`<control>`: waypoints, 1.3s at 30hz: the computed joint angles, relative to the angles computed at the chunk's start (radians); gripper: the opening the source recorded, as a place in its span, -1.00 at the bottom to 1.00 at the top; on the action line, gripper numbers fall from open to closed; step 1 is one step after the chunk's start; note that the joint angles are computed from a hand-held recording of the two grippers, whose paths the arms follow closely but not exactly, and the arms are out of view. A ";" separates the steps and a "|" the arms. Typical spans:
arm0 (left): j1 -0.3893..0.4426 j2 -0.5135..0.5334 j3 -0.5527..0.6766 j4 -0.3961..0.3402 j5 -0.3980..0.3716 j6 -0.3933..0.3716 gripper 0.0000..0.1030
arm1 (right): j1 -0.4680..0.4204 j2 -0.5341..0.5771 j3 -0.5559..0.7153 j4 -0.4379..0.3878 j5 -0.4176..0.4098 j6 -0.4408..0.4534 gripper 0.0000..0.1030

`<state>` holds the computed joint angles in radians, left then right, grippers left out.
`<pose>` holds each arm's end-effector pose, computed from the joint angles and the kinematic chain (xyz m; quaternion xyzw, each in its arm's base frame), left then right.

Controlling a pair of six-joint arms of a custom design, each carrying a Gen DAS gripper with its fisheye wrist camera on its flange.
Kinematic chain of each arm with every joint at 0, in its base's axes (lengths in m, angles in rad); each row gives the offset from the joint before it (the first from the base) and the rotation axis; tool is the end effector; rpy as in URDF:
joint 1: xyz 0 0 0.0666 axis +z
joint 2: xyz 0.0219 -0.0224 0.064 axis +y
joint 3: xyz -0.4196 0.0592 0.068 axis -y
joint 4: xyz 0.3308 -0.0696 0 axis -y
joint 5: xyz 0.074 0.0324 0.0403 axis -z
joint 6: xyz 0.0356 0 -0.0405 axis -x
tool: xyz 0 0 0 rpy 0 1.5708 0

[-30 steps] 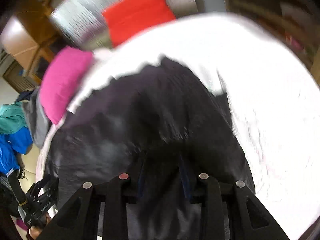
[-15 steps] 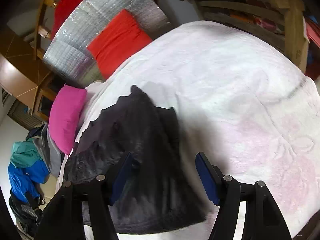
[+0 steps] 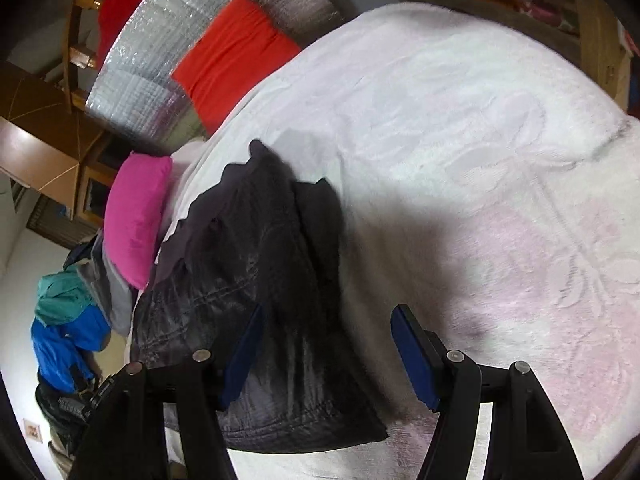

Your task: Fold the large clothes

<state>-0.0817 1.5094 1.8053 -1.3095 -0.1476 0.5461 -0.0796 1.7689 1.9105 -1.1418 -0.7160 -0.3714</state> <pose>0.4370 -0.0309 0.5572 -0.2404 0.9284 -0.0173 0.2827 0.5530 -0.0211 0.4903 0.1048 0.8980 0.3710 0.2119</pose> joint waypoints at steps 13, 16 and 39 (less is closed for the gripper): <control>0.097 0.068 -0.030 0.057 0.445 0.010 0.62 | 0.001 0.053 -0.090 0.225 -0.256 -0.160 0.54; 0.092 0.082 -0.021 0.077 0.477 0.013 0.65 | 0.017 0.066 -0.091 0.271 -0.278 -0.183 0.53; 0.033 0.132 0.044 0.183 0.360 0.089 -0.18 | 0.179 0.054 0.090 0.199 0.127 0.065 -0.48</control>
<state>-0.0487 1.6412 1.8496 -1.1266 0.2125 0.6354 0.0996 1.8232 2.0009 -0.9429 -0.5889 -0.3060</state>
